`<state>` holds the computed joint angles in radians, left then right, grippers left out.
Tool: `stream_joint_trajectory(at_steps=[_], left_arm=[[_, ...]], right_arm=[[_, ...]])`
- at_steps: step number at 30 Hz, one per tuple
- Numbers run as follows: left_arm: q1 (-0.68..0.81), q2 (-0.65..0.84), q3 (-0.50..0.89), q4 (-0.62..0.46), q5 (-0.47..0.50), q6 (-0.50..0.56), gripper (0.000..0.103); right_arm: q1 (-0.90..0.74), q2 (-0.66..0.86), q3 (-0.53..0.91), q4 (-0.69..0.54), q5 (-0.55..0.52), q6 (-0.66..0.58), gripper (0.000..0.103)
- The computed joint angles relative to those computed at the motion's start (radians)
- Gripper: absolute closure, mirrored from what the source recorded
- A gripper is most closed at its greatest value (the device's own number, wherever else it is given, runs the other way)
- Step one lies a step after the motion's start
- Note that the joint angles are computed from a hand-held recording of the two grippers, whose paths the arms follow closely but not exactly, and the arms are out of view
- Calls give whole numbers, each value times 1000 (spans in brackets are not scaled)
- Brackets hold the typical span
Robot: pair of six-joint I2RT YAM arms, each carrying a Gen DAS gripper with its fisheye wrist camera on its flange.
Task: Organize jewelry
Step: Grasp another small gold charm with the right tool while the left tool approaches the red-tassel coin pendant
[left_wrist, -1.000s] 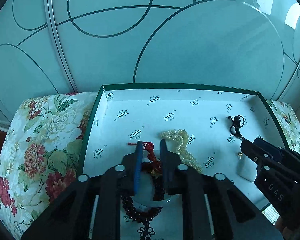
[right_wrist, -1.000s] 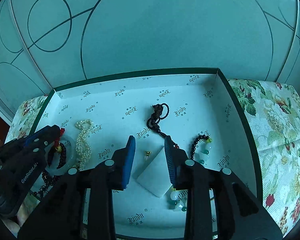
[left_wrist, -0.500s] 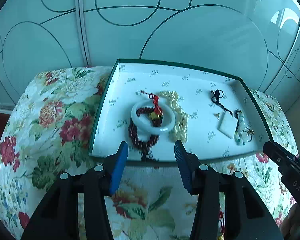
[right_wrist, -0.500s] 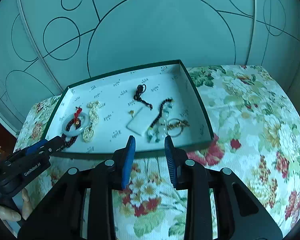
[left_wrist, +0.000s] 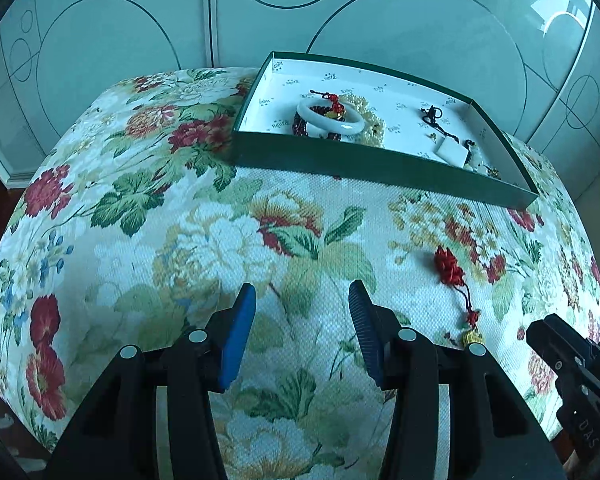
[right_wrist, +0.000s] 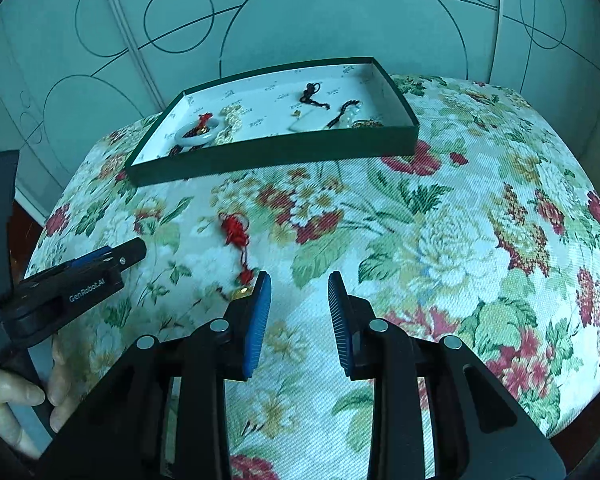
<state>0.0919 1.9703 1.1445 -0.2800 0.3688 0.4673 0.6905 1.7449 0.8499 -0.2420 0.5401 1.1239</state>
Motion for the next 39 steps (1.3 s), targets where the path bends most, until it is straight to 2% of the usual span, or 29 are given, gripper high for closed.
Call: stream_joint_trajectory(at_steps=[8,26,28,29,39], left_arm=[[64,-43,-88,31,8,26,54],[105,-81,-159,64,6,70,54],[106,-81,-160,66,6,71,54],[106,-80,-160,65,6,70,54],[106,-78,-160,69,7,74,54]], right_arm=[[65,65,33,23,-36,-19,74],[78,129,75,36,-44,-60,75],[77,136,81,36,-46,-67,77],[77,142,87,35,-49,-70,86],[89,174,130,-2,-28,-87,87]])
